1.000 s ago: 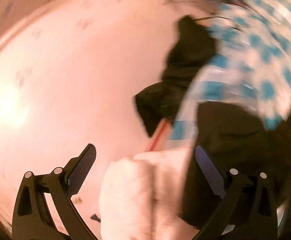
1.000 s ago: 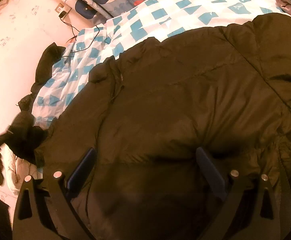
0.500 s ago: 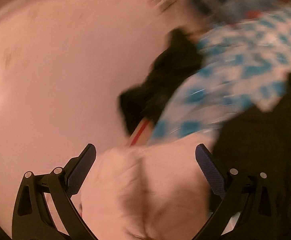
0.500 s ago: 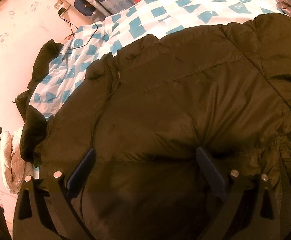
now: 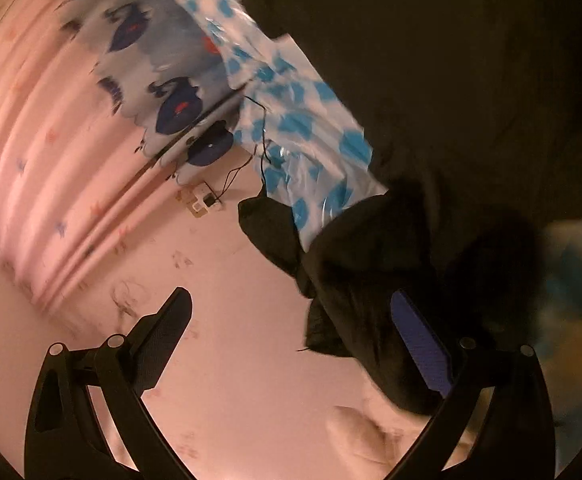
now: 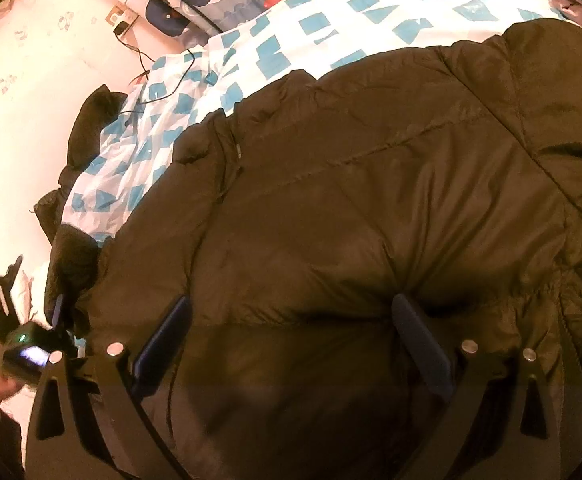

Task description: Fold large clothes

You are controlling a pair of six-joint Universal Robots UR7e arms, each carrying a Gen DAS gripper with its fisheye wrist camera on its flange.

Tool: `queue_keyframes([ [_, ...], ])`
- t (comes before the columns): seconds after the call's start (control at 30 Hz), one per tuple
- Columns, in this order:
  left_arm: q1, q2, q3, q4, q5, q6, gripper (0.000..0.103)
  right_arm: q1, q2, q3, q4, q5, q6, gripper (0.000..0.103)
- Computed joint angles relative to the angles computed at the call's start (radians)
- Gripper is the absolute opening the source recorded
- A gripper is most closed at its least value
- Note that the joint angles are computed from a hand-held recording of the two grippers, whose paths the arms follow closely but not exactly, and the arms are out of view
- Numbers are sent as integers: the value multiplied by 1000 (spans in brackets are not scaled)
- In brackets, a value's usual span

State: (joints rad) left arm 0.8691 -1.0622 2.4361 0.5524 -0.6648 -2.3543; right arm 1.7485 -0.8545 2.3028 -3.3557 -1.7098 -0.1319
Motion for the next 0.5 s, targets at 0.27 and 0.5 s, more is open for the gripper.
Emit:
queue_keyframes([
  [0.27, 126, -180, -270, 165, -72, 51, 76, -12, -10, -2, 19, 18, 8, 96],
  [0.5, 217, -411, -451, 44, -124, 178, 76, -15, -15, -3, 25, 27, 13, 96],
])
